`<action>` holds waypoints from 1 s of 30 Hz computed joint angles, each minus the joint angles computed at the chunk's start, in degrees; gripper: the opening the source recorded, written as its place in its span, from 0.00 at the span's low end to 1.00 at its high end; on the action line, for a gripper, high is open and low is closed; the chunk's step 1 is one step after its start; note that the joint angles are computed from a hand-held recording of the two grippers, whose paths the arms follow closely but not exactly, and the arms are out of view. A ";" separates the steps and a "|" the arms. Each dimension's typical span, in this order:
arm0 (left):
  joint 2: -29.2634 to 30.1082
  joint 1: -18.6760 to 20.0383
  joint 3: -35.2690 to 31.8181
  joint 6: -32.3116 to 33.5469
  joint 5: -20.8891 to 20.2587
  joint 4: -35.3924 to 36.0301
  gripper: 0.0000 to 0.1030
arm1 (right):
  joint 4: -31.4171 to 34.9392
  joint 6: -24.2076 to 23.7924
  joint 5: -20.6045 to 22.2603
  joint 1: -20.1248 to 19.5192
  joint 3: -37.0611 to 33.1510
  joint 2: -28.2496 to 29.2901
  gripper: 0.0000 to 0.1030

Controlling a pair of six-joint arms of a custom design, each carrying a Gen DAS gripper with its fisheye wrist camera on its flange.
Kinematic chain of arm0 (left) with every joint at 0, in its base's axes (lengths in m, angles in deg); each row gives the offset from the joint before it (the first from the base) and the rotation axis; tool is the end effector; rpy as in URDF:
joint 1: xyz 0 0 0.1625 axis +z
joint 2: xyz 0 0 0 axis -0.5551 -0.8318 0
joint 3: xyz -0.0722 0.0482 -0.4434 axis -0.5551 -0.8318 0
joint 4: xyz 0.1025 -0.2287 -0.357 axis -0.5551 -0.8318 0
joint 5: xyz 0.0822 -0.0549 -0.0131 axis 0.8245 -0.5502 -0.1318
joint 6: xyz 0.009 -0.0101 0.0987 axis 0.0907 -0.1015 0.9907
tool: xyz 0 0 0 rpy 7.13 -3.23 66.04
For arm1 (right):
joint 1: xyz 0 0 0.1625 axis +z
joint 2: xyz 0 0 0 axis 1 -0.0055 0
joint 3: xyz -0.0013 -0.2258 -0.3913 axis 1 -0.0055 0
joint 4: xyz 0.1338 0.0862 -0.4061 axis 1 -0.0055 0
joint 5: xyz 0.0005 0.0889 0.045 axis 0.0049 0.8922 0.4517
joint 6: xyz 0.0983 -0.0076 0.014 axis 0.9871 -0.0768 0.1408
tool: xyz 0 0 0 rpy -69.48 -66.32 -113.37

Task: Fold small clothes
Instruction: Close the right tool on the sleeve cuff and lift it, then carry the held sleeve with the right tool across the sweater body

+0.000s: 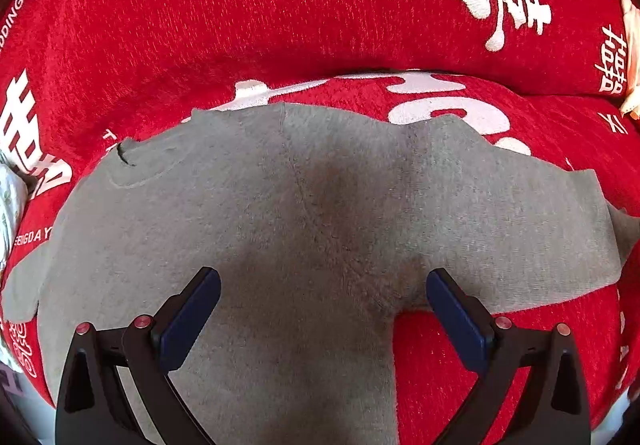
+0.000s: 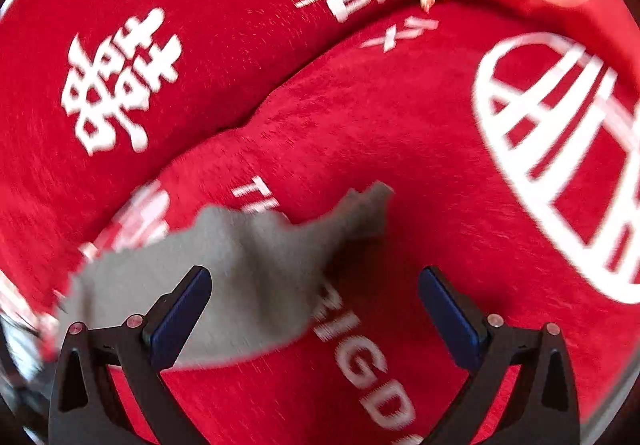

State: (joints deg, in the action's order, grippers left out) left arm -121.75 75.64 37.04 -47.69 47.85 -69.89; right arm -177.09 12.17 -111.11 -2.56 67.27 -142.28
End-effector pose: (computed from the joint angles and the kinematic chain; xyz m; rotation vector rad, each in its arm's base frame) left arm -0.4125 -0.6519 0.1337 0.3712 2.2418 -0.4548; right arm 0.0549 -0.5654 0.4313 -0.4943 -2.4230 1.0491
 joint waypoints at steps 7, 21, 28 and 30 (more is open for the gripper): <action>-0.30 0.88 0.00 -1.35 0.81 0.75 1.00 | -0.52 2.76 13.63 -5.49 -3.61 2.80 0.26; -4.69 1.74 3.58 -5.80 -1.17 4.11 1.00 | -12.64 -1.75 -0.44 1.01 -0.19 -0.17 0.07; -13.92 1.71 12.47 -7.75 0.54 3.27 1.00 | -15.43 1.08 1.56 2.42 2.31 -2.52 0.07; -17.49 2.20 15.75 -9.55 0.35 3.00 1.00 | -15.03 2.32 1.87 3.08 2.44 -2.64 0.07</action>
